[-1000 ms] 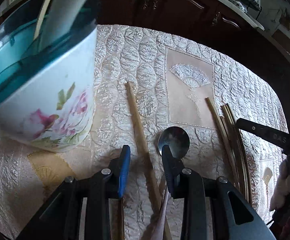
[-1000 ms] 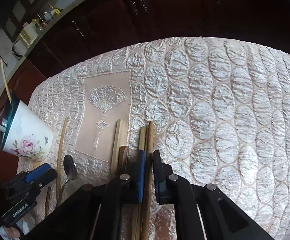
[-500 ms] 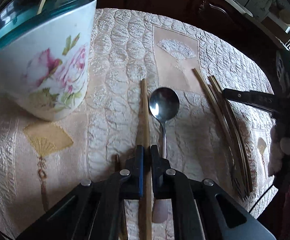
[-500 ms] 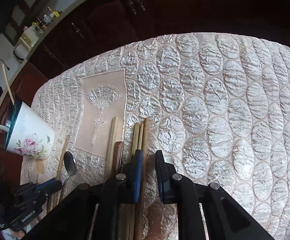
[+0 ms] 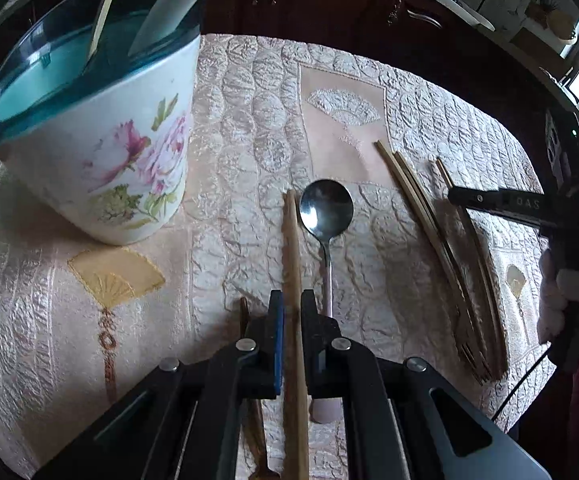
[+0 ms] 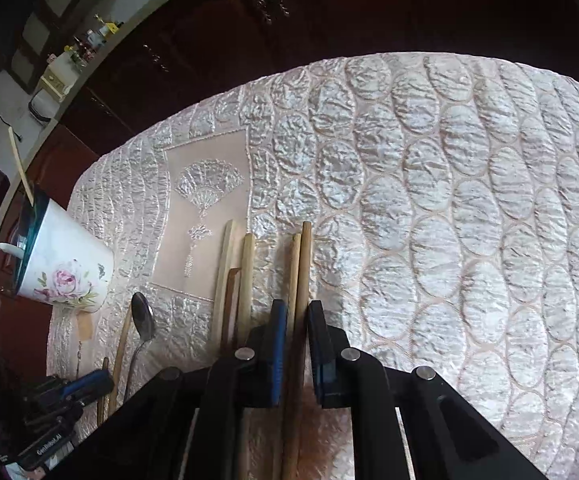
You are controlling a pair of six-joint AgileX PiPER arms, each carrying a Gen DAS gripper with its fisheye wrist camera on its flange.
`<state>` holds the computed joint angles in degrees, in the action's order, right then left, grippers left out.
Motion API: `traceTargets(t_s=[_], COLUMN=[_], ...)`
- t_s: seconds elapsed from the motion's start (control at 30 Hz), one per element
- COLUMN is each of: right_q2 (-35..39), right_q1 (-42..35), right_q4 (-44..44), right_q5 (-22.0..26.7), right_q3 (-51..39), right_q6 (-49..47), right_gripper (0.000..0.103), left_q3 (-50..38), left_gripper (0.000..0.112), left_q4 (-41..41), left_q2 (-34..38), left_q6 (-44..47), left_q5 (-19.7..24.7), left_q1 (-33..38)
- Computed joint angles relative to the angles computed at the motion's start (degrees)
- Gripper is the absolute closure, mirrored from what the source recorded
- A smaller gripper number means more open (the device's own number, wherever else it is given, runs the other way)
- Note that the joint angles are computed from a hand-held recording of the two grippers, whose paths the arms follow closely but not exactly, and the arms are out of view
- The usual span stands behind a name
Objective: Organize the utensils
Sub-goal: 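Grasp a wooden chopstick with the left tool while right tool holds its chopsticks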
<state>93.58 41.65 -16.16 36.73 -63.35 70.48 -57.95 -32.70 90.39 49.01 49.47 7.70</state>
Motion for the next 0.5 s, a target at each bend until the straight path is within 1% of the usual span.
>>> traceTargets(t_s=[0.03,0.07,0.13,0.2,0.27,0.43,0.5], right_q2=[-0.41,-0.67,-0.92,-2.08,-2.54,-2.38,-1.54], right_q1=[0.07,0.07,-0.19,-0.90,-1.41,-4.93,-5.64], right_q4=[0.13,0.18,0.51,1.18,0.74,2.10,2.20], right_q5=[0.99,1.65,2.58,1.73,2.09,3.62,3.37], right_q3=[0.34,0.64,1.03,2.37,2.41,1.71,0.81], right_q6=[0.16,0.43,0.67,0.40,0.42,-2.53,-2.36], right_gripper=[0.090,0.087,0.087,0.087,0.087,0.087,0.087], left_q3=[-1.01,-1.52,-2.93,-3.63,-4.40,-5.75,-6.35], left_gripper=[0.103,0.101,0.099,0.099,0.099,0.098,0.098], left_q4=[-0.14,-0.17,0.81,2.14,4.57,9.81,10.14], left_q2=[0.83,1.36,2.85,4.10,5.29,7.73,7.98], left_q6=[-0.90,-1.56,-3.82,-6.13,-9.26,-14.30,-15.18], left_q5=[-0.49,-0.97,-2.55,-4.71,-6.69,-8.90,-8.55], left_q1=[-0.75,-1.34,-3.00,-4.99,-6.93,-10.18,-10.49])
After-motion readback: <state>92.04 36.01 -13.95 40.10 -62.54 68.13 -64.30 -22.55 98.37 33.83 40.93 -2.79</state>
